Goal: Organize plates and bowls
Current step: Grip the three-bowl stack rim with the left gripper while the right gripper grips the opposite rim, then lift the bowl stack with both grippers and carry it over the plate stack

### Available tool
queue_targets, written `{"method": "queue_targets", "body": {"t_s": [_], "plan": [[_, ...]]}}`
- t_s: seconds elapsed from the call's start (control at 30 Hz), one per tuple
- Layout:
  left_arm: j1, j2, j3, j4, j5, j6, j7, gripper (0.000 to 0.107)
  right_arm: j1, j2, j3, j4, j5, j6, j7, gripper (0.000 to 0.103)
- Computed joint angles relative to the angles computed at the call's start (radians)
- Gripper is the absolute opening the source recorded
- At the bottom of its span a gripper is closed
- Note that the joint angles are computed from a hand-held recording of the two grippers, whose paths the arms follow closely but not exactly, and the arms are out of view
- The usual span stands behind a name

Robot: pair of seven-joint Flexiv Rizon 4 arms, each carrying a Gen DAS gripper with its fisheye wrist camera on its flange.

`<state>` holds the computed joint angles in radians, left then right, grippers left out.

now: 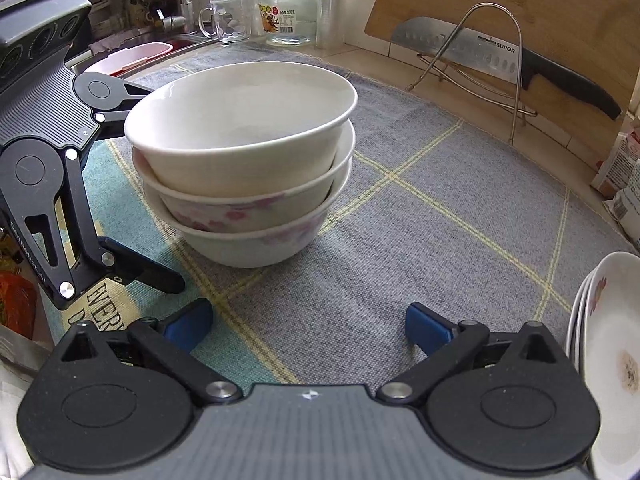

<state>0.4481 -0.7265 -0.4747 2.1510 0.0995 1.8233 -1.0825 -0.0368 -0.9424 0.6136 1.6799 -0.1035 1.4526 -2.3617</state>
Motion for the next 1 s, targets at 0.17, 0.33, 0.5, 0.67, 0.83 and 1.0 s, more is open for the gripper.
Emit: {"method": "queue_targets", "body": {"t_s": [0.17, 0.33, 0.5, 0.67, 0.83, 1.0], "plan": [[0.096, -0.037, -0.095, -0.029, 0.036, -0.066, 0.105, 0.103, 0.023, 0.011, -0.018, -0.017, 0.001, -0.03, 0.011, 0.103], [0.194, -0.094, -0.198, -0.038, 0.053, -0.1, 0.246, 0.101, 0.02, 0.001, 0.008, -0.032, -0.005, -0.028, -0.047, 0.103], [0.253, -0.114, -0.264, -0.051, 0.043, -0.155, 0.388, 0.092, 0.02, -0.007, 0.035, -0.073, 0.001, -0.104, -0.128, 0.098], [0.299, -0.123, -0.322, -0.072, 0.007, -0.242, 0.517, 0.086, 0.021, -0.012, 0.048, -0.138, 0.026, -0.235, -0.22, 0.091], [0.327, -0.131, -0.36, -0.089, -0.031, -0.319, 0.641, 0.084, 0.04, -0.003, 0.034, -0.182, 0.051, -0.319, -0.305, 0.089], [0.33, -0.141, -0.373, -0.104, -0.092, -0.366, 0.722, 0.084, 0.063, 0.002, 0.015, -0.217, 0.093, -0.381, -0.372, 0.087]]}}
